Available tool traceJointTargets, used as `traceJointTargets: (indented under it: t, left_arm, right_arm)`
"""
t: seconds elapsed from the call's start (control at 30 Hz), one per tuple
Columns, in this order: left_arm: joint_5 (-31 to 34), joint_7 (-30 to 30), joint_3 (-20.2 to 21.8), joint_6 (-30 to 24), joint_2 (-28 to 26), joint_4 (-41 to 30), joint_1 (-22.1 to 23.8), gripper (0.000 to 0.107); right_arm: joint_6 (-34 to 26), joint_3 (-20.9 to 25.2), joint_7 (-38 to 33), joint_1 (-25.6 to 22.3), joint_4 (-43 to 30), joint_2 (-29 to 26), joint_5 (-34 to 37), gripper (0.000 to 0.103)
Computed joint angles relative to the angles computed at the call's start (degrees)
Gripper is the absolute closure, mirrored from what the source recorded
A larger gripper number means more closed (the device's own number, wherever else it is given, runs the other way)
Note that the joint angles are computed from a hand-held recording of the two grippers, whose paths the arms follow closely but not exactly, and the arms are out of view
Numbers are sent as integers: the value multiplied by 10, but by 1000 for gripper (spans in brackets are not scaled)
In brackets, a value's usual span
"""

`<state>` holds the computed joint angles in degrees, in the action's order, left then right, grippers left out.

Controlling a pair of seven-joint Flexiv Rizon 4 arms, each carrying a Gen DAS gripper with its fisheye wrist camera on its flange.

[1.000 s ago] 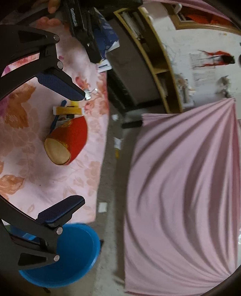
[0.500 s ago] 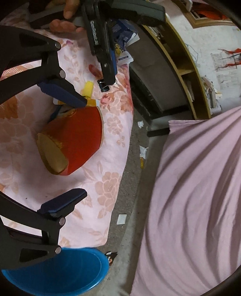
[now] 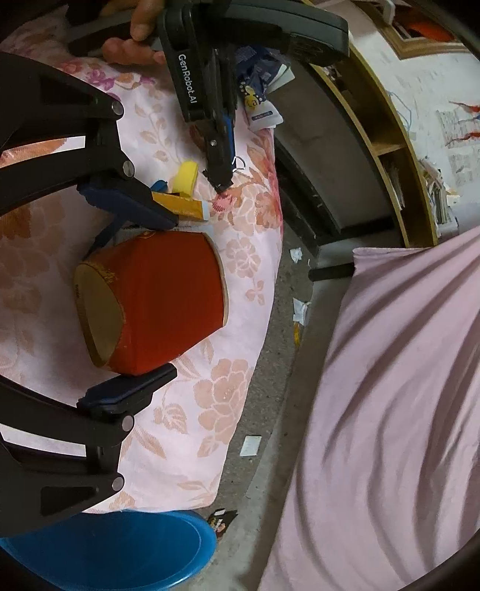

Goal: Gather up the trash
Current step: 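Grasp the red paper cup with the right tool while left lifts the binder clip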

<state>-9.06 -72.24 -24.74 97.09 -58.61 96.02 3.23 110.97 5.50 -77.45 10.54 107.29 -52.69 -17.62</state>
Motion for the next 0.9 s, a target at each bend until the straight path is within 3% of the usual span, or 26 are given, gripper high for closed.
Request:
traceJointTargets:
  t: [0.17, 0.33, 0.6, 0.9]
  left_arm:
    - [19, -1, -16, 34, 2, 19, 14, 98]
    - [70, -17, -64, 91, 0, 57, 59, 98]
    - [204, -77, -142, 208, -12, 96, 122, 98]
    - [291, -145, -141, 351, 43, 107, 96, 98]
  right_arm:
    - [33, -18, -6, 18, 23, 9, 24, 30]
    - [99, -25, -12, 27, 52, 17, 56, 30]
    - [272, -36, -36, 58, 108, 37, 142, 30]
    - [445, -46, -83, 85, 159, 86, 240, 30]
